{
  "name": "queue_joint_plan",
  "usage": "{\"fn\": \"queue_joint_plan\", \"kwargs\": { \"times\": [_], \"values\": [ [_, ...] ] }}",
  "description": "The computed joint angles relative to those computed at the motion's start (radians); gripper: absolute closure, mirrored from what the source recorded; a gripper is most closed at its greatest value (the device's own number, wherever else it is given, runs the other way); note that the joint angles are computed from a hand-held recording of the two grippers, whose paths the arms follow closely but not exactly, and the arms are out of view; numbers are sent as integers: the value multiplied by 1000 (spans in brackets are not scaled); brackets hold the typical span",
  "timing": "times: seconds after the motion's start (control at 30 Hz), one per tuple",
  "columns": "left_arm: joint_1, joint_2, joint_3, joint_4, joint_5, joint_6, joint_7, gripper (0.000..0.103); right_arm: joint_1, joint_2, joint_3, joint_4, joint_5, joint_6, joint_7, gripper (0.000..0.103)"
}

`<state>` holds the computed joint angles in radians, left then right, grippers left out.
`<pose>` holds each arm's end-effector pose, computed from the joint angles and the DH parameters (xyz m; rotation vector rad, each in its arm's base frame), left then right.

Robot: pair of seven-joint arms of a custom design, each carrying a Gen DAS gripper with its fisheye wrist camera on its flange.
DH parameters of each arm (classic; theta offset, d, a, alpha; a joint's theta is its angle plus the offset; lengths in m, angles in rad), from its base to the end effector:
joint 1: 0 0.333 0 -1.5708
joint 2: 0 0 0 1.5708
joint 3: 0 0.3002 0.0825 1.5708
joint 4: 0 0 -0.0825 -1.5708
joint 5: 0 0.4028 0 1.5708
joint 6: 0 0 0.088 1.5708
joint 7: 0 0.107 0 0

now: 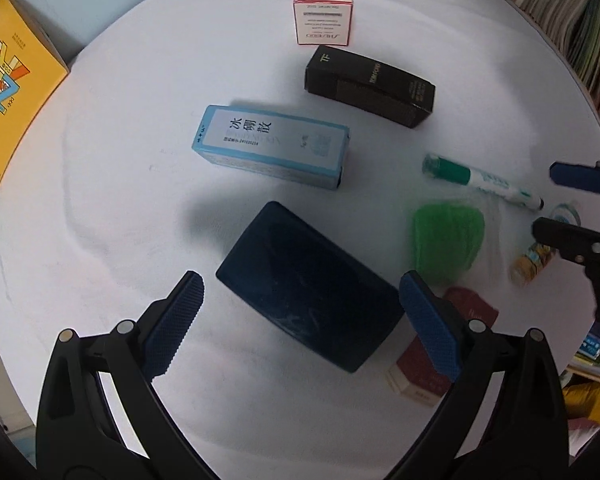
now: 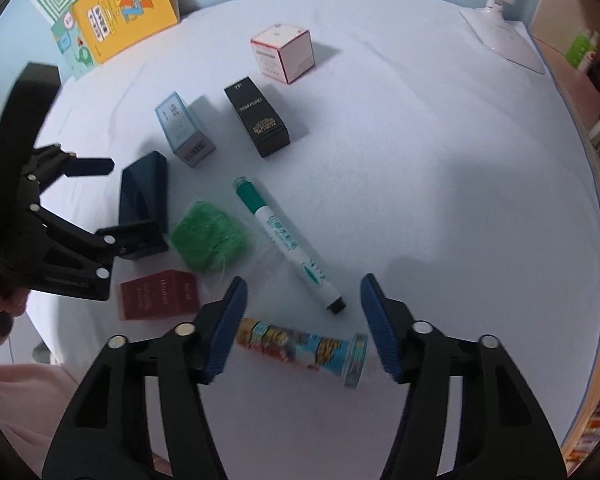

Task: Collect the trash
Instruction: 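Grasp the navy case with left gripper while right grasps green marker, then carry the navy case and green marker over the green bin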

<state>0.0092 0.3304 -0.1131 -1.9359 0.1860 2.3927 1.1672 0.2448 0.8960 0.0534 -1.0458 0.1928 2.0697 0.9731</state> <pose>0.6355 -0.0620 0.3017 -2.2949 1.9151 -0.0925 0.7589 0.2288 0.2940 -2.6750 1.0985 0.0353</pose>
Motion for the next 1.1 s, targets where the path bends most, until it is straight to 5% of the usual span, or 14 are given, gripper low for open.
{"fn": "queue_joint_plan", "kwargs": {
  "times": [0.13,0.23,0.3,0.47,0.8,1.1],
  "values": [
    [-1,23,0,26,-3,-23,-3,8,13,53,-8,71,-25,-21,-9,52],
    [1,53,4,58,3,-40,3,14,23,74,-14,92,-44,-20,-22,65],
    [11,50,-5,51,-16,-42,23,32,28,57,-14,53,-52,27,-40,69],
    [13,14,-10,-1,-33,-2,38,46,44,43,-16,19,-72,78,-63,90],
    [12,-102,-2,-155,-25,71,37,49,11,-13,3,-26,-10,107,-39,90],
    [2,-185,8,-233,39,112,22,50,-11,-160,1,-239,17,222,-27,90]
  ]
}}
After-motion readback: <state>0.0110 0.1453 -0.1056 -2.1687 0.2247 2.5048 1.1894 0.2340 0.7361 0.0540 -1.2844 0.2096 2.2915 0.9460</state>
